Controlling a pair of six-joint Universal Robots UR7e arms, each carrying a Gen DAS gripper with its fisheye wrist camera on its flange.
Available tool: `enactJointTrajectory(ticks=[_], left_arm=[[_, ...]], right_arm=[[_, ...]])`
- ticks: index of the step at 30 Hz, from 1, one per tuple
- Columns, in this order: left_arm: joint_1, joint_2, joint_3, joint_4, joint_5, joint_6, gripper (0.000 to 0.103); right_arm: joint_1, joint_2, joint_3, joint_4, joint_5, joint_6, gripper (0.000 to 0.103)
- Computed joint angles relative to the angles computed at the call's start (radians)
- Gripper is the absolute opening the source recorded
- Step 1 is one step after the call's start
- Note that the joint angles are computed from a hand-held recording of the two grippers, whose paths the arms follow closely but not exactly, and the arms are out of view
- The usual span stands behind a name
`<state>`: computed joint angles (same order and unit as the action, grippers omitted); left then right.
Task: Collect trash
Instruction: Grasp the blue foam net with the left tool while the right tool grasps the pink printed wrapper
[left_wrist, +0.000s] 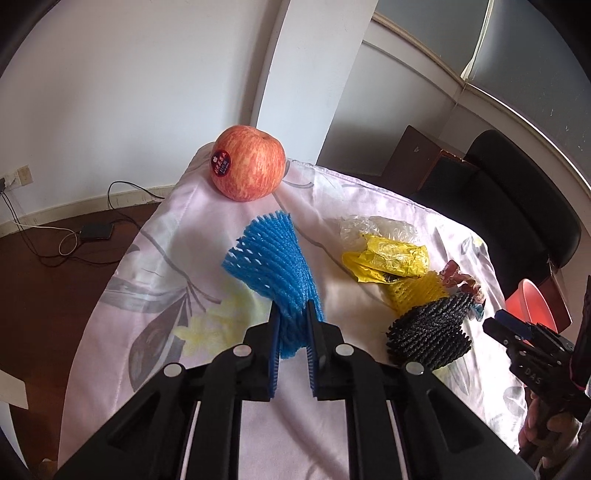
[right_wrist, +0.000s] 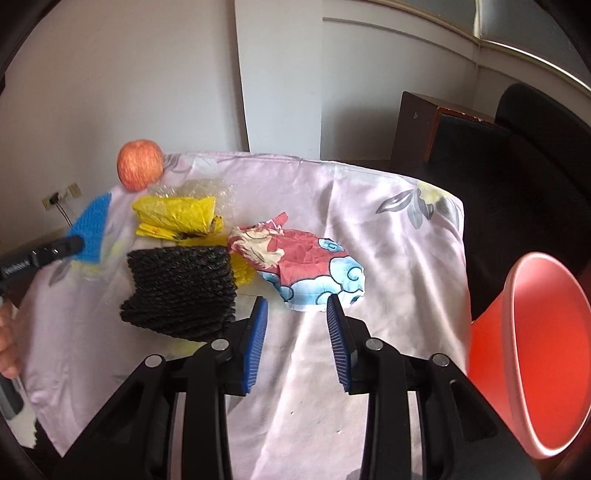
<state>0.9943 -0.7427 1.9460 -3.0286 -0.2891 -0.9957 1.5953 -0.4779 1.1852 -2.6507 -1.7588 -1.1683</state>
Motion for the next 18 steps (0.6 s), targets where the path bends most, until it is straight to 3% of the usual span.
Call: enactJointTrajectory(ticks=[5,9,11,12,13,18], left_arm=[[0.005,-0.009,0.016,0.003,-0.024,-0.026,0.011],[0.005,-0.01,0.021,-0.003,-0.027,-0.025,0.011],[0.003,-0.011,0.02,-0.003,-0.027,-0.026,0.011],[0.001,-0.011,0.021,-0.006,-0.027,-0.024,0.011],[0.0,-0.01,0.02,-0.007,-0.027,-0.024,0.011],[-0.006,-0.003,0.015,-0.032,-0.03,0.003,0.011]], right_arm=[[0.012,0.034,0.006,-0.086,-0.039,-0.124,0.034],[0.009,0.048,0.016,-0.152,-0.015,-0.188,0.034],[0.007,0.05,0.008,-0.142,-0.01,-0.176,0.033],[0.006,0.05,0.004,-0.132,-0.004,-0.164,0.021],[0.005,0.049,0.001,-0.124,0.0,-0.15,0.018],[-0.006,0.021,-0.009,-0.05,0.045,-0.063,0.01]])
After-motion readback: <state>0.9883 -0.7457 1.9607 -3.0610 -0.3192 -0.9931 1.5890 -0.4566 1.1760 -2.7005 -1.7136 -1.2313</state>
